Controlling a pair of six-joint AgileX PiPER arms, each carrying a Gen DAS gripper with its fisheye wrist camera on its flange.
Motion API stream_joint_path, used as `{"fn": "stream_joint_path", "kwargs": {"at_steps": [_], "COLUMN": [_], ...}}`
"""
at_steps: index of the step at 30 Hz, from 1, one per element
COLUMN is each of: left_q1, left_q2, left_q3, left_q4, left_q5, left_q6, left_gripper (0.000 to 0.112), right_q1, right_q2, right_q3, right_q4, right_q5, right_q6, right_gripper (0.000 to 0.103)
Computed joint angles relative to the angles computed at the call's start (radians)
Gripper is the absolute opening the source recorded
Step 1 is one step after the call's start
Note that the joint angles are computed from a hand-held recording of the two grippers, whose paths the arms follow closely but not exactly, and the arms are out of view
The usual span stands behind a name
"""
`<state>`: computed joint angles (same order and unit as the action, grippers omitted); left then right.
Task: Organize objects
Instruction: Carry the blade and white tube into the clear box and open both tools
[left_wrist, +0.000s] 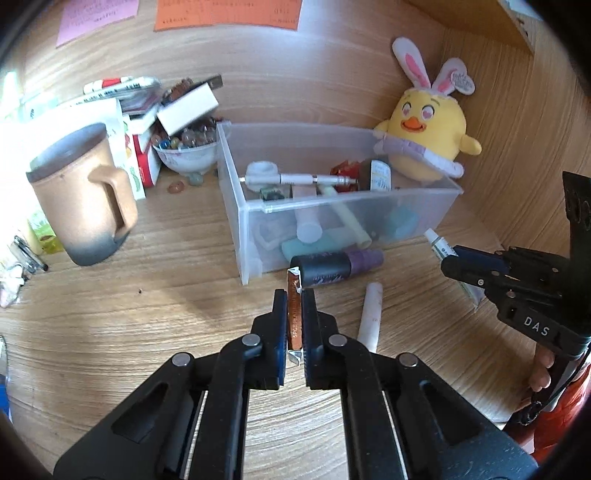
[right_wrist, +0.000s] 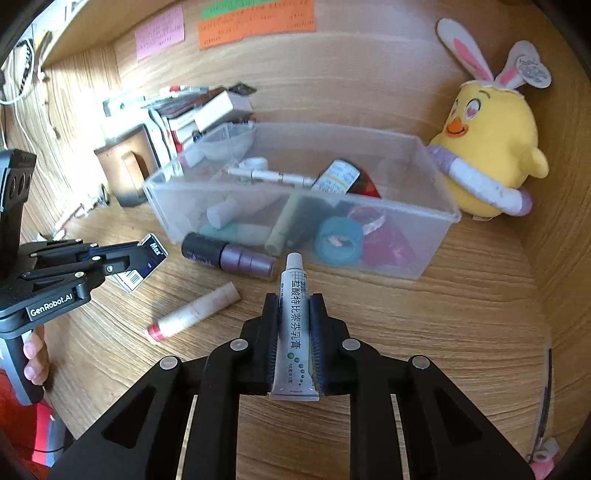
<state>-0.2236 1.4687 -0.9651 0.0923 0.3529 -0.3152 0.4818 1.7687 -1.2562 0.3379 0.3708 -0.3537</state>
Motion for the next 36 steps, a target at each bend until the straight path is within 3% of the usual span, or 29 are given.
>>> {"fn": "stream_joint_path", "kwargs": {"at_steps": [12, 19, 36], "left_q1": [-0.039, -0.046, 0.027], "left_q2": [-0.054, -0.027, 0.193], "left_q3": [-0.067, -0.143, -0.415], "left_q4": [0.142, 0.178, 0.010], "left_q5": [0.018, 0.030, 0.112], "left_q6": [-0.155, -0.182, 0.006], "left_gripper": [0.006, 0.006, 0.006], "right_q1": [-0.040, -0.055, -0.077], "right_q2": [-0.071, -0.048, 0.200], "right_q3": [-0.011, -0.079, -0.462], "right_q4": [0.248, 0.269, -0.031], "right_q5": [-0.012, -0.008, 0.119], "right_q6": [-0.243, -0.274, 0.016], "right_gripper": [0.015, 0.015, 0.015]}}
